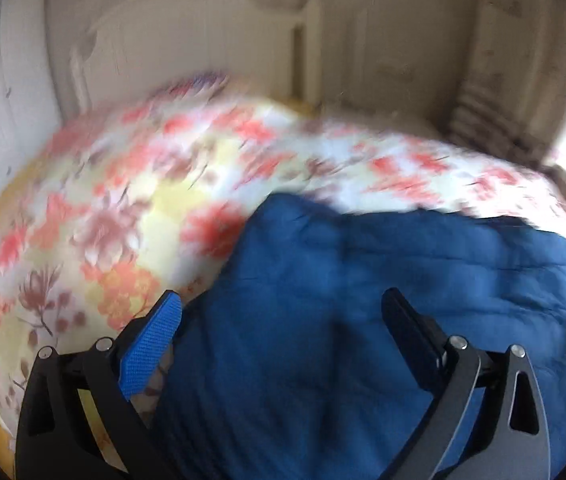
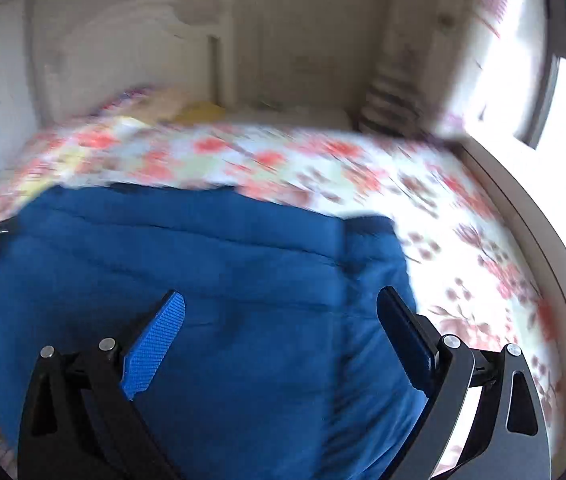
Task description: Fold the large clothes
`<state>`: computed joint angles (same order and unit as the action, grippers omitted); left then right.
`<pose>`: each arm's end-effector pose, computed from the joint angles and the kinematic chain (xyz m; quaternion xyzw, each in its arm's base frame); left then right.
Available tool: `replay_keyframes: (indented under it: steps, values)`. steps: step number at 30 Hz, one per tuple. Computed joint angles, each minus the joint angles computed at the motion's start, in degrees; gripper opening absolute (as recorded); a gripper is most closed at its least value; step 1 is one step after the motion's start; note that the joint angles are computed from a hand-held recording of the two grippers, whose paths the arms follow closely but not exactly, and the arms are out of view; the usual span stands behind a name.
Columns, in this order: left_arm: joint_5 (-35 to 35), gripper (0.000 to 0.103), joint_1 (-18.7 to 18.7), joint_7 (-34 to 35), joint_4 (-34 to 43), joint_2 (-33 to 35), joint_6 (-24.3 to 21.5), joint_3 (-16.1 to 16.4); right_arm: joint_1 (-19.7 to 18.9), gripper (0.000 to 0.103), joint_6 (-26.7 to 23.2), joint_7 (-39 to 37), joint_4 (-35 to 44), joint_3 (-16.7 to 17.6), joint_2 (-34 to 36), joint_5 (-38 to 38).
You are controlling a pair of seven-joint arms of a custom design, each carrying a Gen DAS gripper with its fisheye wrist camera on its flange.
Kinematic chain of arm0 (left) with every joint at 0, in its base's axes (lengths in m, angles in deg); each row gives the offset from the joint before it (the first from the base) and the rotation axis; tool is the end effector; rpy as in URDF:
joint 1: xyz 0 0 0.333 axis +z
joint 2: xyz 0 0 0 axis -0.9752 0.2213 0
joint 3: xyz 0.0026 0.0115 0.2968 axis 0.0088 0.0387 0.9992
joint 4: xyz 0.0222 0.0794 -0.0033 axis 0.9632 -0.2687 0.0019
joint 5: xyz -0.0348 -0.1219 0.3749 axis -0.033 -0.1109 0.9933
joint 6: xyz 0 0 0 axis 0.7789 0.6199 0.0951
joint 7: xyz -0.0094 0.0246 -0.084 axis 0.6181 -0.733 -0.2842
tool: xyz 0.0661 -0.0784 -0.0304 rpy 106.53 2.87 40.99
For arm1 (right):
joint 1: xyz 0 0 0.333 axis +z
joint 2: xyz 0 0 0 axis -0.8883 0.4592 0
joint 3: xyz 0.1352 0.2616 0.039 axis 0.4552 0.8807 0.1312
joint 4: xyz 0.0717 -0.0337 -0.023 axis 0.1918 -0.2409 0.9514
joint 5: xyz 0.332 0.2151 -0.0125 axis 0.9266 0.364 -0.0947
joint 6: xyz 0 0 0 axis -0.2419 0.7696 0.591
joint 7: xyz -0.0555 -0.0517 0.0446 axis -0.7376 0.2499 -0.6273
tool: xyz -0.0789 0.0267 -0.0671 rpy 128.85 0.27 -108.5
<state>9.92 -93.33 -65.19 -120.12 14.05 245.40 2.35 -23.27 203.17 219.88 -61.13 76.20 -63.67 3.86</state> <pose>0.5916 -0.2360 0.3721 -0.6361 0.6550 -0.2958 0.2807 0.4864 0.4482 0.3745 -0.6567 0.6247 -0.3076 0.2895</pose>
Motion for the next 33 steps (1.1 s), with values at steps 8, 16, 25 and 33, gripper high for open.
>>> replay_keyframes:
  steps: [8,16,25,33]
  values:
    - [4.17,0.101,-4.99,10.56,4.5,5.84,-2.8,-3.84,3.07,0.093,1.62,-21.45,10.42,1.91,10.48,8.2]
    - [-7.72,0.101,-4.32,16.37,-0.43,3.02,3.77,-1.23,5.76,0.093,3.66,-21.99,6.52,-2.24,7.28,12.79]
    - [12.2,0.101,-2.9,-9.33,-8.83,-2.97,12.64,7.56,1.51,0.093,10.05,2.93,-13.52,-3.02,-6.65,-0.01]
    - [27.16,0.1,-2.04,-22.04,-12.07,-9.74,9.32,1.15,2.47,0.093,2.25,6.31,-9.8,4.52,-5.89,-10.22]
